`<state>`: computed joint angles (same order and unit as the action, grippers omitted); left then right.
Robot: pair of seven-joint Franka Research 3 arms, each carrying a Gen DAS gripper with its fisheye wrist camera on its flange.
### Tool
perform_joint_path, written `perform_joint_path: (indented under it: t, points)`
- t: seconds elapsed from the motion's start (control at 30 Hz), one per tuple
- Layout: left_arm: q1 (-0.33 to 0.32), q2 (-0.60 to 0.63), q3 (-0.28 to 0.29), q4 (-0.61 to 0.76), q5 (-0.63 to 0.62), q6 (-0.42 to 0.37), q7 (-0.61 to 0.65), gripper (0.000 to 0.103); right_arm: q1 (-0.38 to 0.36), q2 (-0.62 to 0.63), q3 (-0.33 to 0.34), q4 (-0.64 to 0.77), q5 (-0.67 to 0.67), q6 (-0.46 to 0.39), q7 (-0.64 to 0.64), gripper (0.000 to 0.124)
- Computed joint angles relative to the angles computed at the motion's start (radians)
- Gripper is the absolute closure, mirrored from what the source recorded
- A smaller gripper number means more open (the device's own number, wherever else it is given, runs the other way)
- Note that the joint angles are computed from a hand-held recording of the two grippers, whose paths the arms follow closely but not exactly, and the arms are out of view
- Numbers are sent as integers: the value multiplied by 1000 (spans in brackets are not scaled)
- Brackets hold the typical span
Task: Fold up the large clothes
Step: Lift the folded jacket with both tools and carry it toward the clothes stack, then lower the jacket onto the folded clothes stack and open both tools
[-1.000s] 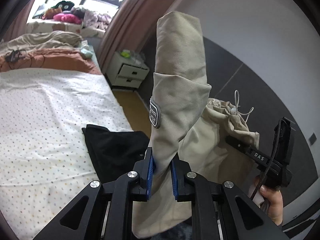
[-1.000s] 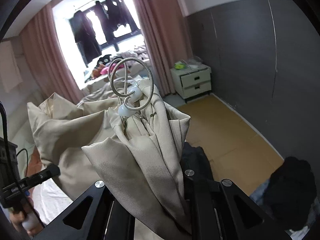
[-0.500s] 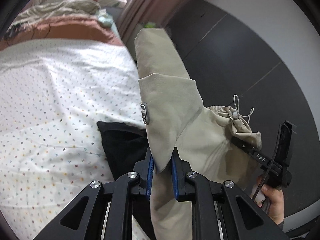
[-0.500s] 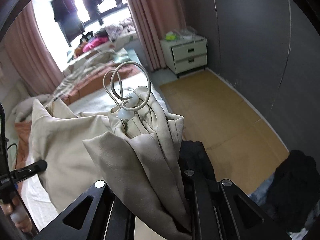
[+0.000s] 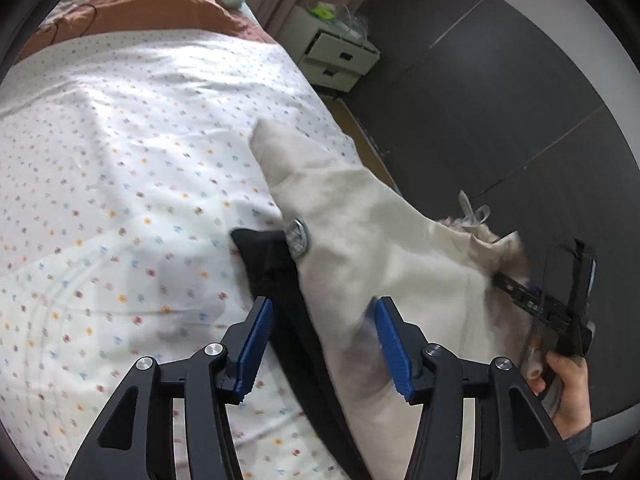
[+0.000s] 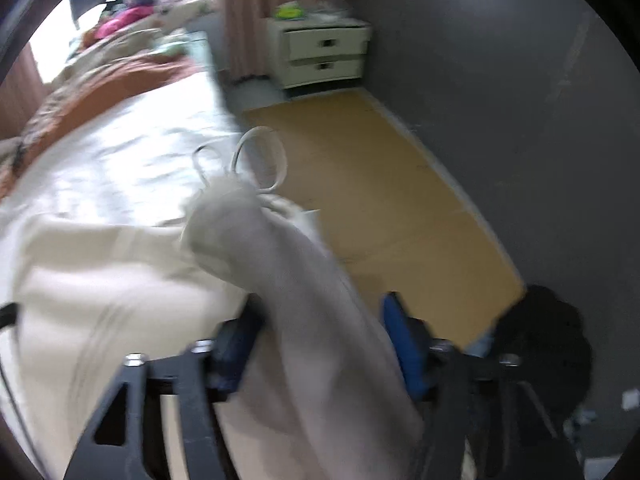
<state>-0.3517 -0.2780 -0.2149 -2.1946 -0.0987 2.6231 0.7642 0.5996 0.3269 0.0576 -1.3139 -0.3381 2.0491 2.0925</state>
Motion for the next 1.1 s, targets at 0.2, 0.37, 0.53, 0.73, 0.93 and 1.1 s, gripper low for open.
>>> perform_joint_path:
  t: [0.2,0.37,0.53,0.73,0.93,1.1]
  points:
    - [-15,-33,13,-21,-19,17,36,45,-70,-290,-11,-329,-27,74,215,60]
    - [-31,-5,10,16,-24,-7,83,31,-137,-584,32,-651,69,173,261,60]
    - [-12,38,-10,43,11,-32,87,31,-184,-784,77,-892,164,234,334,60]
    - [12,81,-27,61,76,-16,63,31,-228,-841,117,-1038,293,345,345,64]
    - [56,116,-45,83,221,-4,-30,31,-318,-744,212,-997,263,452,372,97]
    - [76,140,-40,99,306,-1,-72,31,-341,-675,245,-917,168,405,427,99]
